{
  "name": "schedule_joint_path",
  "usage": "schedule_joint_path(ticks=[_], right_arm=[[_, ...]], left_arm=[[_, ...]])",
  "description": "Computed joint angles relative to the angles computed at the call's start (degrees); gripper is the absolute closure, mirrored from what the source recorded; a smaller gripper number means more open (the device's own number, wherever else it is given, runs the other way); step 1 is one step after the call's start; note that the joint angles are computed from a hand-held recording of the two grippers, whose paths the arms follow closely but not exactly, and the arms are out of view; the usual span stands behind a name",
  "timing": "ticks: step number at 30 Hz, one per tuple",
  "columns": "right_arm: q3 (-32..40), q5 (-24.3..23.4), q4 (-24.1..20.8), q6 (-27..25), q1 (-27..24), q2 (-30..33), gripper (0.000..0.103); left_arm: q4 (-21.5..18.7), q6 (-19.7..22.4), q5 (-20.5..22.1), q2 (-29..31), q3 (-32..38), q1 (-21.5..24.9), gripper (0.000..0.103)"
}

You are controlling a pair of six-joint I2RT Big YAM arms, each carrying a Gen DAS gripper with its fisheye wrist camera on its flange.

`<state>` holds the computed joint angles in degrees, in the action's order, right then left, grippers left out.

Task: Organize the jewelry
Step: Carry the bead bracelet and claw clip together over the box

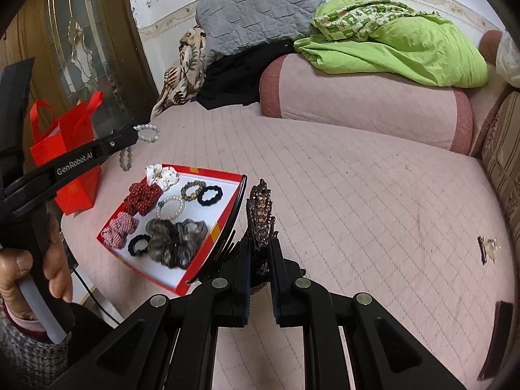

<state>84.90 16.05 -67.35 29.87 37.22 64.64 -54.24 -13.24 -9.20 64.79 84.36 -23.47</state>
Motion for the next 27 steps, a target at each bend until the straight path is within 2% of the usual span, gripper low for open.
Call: schedule_joint_path(ticks=[6,11,19,21,24,27], right_arm=[[3.0,-2.6,1.3,-0.2,-1.4,4.2,0.091],[5.6,-4.4,3.5,-0.8,-1.6,7.9,0.091],[10.8,-10.9,4.8,-0.6,-2.9,15.5,0.091],[11.9,-11.8,4.7,-0.7,-3.0,17.3,0.091],[13.5,-14.0,4.7,-0.2,-3.3,20.0,0.091],[14.8,-16.2,4.3,0.4,-3.6,22.4,0.091]], left_arm=[[1.4,0.7,7.6,2.5,0.7,6.2,0.098],[1.3,3.6,10.4,4.1,1.4,11.1,0.098],[0.7,1.1,20.6,6.4,1.9,18.3,0.098],[0.1,0.7,22.4,7.0,1.8,19.1,0.098],[-0.6,0.7,22.6,8.1,1.4,19.9,0.098],[-1.6,-0.3,27.1,9.9,1.4,22.1,0.098]])
